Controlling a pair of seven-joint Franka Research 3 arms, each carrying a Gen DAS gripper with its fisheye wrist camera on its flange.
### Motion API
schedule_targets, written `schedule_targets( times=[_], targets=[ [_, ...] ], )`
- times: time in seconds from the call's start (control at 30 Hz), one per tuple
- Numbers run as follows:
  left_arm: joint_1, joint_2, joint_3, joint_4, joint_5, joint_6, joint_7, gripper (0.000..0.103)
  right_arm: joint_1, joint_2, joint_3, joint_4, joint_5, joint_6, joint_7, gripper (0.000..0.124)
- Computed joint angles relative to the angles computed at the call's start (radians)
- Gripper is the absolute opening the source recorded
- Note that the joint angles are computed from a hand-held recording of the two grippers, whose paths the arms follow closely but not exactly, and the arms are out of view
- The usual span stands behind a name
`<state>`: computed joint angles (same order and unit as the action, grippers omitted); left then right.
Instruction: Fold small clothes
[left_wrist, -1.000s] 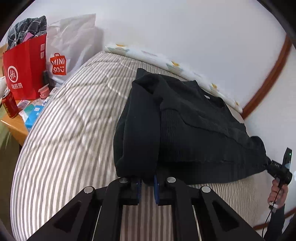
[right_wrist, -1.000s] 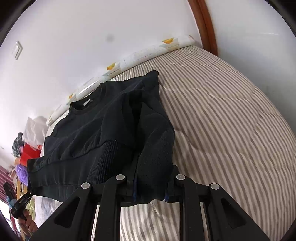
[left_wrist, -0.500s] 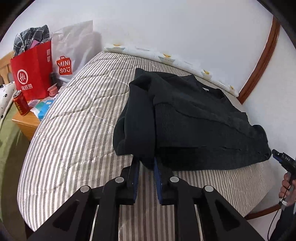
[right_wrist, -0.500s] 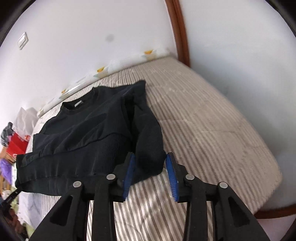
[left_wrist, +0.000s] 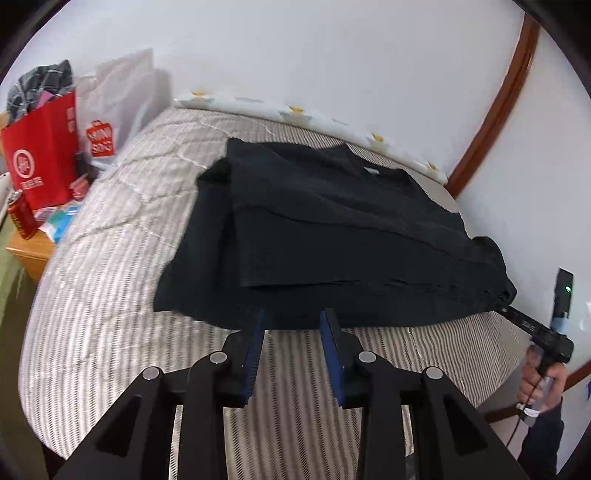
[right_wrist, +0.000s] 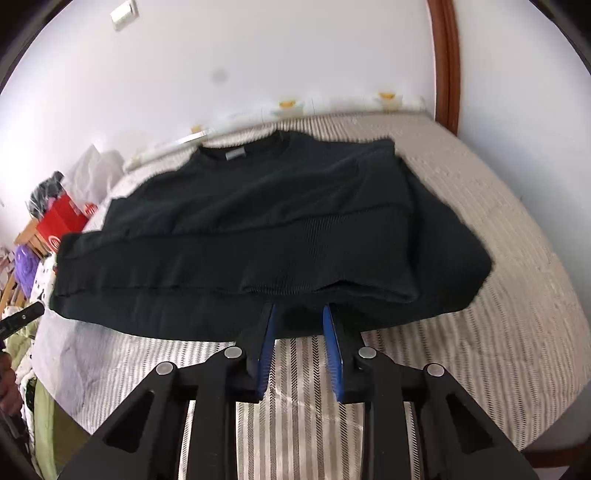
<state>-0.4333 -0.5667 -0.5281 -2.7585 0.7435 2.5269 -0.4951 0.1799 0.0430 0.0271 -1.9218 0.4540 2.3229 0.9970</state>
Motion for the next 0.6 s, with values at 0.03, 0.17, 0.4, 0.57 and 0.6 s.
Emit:
schedule_targets(
  times=[0.03, 0.17, 0.4, 0.57, 0.6],
  targets=[
    [0.012, 0.012, 0.0, 0.003, 0.017, 0.023, -0.007, 0.029, 0.004, 0.011, 0.002, 0.005, -0.021, 0.014, 0.015, 0.018],
    [0.069, 0.066, 0.007, 0.017, 0.088, 0.117, -0.023, 0.029, 0.004, 0.017, 0.001, 0.019, -0.055, 0.003, 0.019, 0.016],
    [0.114, 0.171, 0.053, 0.054, 0.118, 0.182, 0.017, 0.028, 0.018, 0.016, 0.005, 0.033, -0.154, -0.013, 0.065, 0.014],
    [0.088, 0.193, 0.097, 0.074, 0.053, 0.159, 0.113, 0.028, 0.026, 0.036, 0.007, 0.072, -0.208, -0.05, 0.095, 0.014],
    [0.091, 0.189, 0.095, 0.077, 0.049, 0.152, 0.119, 0.028, 0.028, 0.041, 0.007, 0.081, -0.22, -0.056, 0.097, 0.014]
  ],
)
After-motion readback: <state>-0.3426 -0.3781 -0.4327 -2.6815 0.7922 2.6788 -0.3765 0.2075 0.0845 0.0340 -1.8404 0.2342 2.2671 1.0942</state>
